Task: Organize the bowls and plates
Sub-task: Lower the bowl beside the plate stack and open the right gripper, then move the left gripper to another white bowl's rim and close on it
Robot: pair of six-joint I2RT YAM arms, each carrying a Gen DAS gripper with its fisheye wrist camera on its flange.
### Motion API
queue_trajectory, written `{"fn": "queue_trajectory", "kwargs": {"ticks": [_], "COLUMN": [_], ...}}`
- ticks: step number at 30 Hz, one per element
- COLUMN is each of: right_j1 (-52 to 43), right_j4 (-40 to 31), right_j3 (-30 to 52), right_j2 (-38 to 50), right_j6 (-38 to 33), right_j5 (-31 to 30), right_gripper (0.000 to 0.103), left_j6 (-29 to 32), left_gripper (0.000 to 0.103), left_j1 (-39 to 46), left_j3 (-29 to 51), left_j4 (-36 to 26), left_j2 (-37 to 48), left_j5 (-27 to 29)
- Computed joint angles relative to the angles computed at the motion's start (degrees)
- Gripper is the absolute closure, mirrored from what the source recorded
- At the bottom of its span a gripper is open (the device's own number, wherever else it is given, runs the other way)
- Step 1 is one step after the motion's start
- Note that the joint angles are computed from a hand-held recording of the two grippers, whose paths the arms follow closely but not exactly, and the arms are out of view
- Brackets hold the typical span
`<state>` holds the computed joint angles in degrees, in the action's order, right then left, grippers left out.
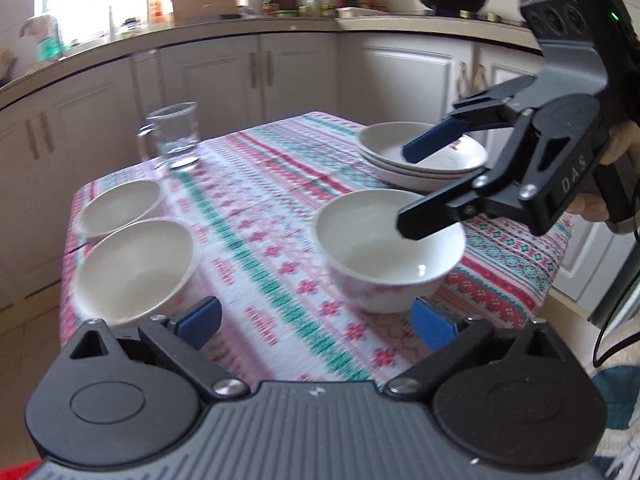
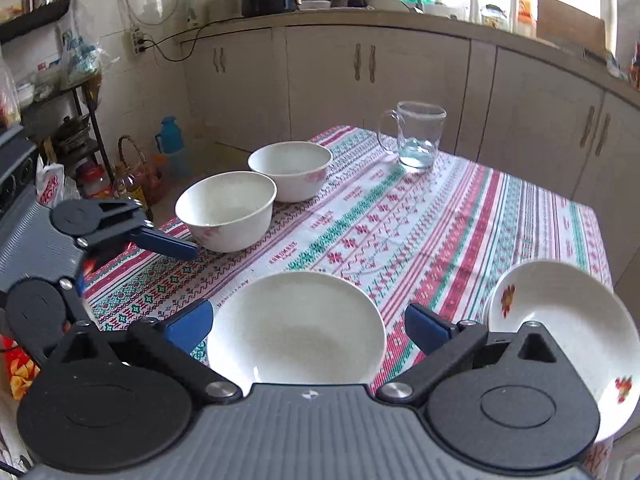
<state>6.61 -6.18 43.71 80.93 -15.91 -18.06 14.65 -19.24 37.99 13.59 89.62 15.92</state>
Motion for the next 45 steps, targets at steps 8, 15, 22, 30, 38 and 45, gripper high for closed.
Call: {"fn": "queue_trajectory", "kwargs": {"ticks": [8,15,22,30,38,45], "right_j1": [6.3,11.1,15.1,18.0,19.2,19.2], "right_j4": [0.7,0.6,1.8,2.0,1.7,-0.4], "right_j3": [3.0,5.7,9.6,16.6,21.1,24.7], "right_j2": [2.7,5.7,10.6,18.8,24.4,27.4], "right_j6": [-0.9,0.7,0.6,-0.8,-2.5,-2.9], "right_j5": [5.4,8.1,10.9,13.0,14.4,13.7], "right_gripper": [0.000,0.000,0.000,0.000,0.000,0.004], "left_j6": [-1.8,0.8,2.4,3.1,3.8,4.3], "left_gripper": [0.001,0.001,0.001,0.001,0.005,0.019], "left_j1": [7.7,11.6,14.4,16.0,16.6,16.9], "left_j3": [-0.5,2.2,12.2,24.1,30.5,33.4], "left_j4": [-2.3,-2.7,-7.3,-12.1,-15.6,-18.3], "left_j2": [-4.0,-1.8,5.6,15.5,21.0,22.6], "left_j5": [-2.6,-2.1,-1.4,0.9,3.0,4.6]}}
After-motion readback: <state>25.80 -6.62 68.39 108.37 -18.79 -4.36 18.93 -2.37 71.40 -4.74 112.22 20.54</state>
